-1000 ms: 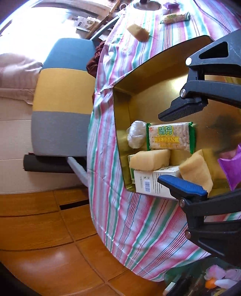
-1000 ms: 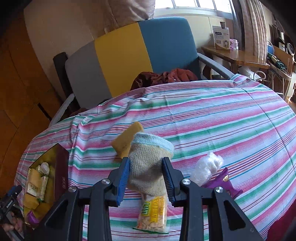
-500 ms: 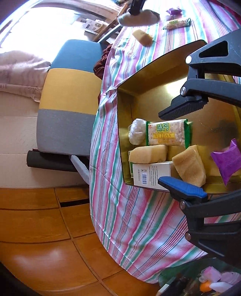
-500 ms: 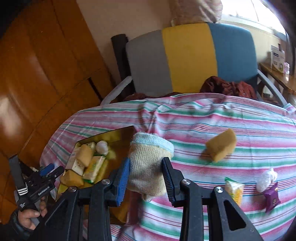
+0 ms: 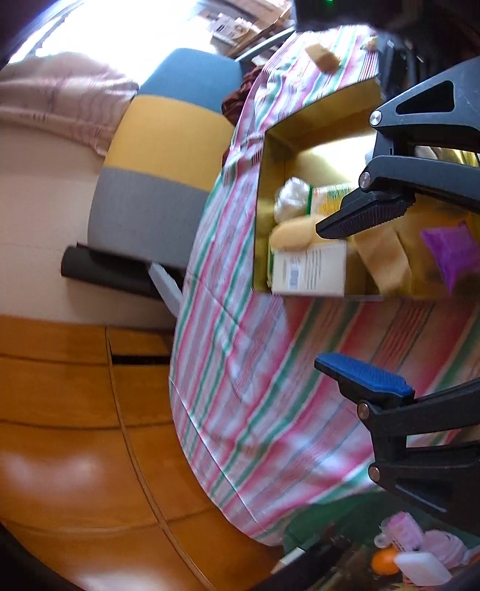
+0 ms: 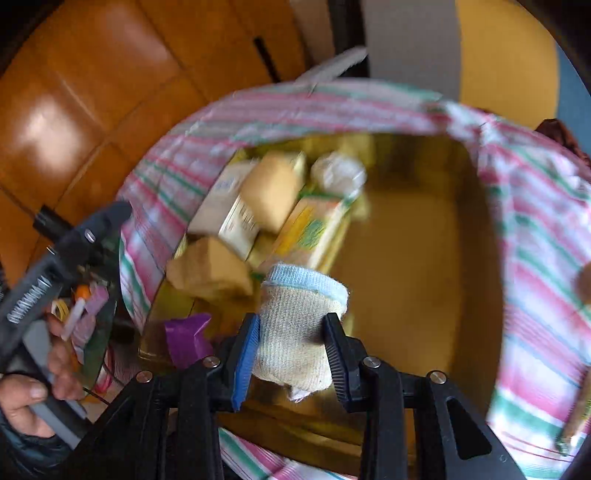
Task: Organize objects
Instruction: 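Carry the beige rolled towel into the gold tray and release it with the right tool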
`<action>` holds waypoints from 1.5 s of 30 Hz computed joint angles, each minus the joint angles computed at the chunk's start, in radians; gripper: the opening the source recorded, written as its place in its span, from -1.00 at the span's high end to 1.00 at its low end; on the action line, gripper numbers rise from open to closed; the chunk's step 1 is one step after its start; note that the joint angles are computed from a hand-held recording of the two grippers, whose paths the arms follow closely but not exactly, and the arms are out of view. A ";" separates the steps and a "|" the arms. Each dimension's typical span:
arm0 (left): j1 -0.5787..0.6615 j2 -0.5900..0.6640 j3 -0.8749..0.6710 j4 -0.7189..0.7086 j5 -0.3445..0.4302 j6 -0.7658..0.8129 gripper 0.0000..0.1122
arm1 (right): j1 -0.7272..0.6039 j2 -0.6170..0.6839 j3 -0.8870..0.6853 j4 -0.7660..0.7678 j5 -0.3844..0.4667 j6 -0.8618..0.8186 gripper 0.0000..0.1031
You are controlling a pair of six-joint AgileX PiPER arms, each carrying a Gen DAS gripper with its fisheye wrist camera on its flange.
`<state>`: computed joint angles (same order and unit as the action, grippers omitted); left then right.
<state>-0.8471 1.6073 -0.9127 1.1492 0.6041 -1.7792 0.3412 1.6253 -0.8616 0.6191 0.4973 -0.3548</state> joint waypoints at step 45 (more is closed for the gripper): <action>-0.212 0.106 -0.185 -0.032 0.101 0.197 -0.26 | -0.629 -0.503 0.300 0.059 0.104 -0.227 0.01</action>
<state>-1.0596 1.7133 -1.0975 1.1169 0.7053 -1.5827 -0.2880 1.1226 -0.5616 0.6778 0.6011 -0.5819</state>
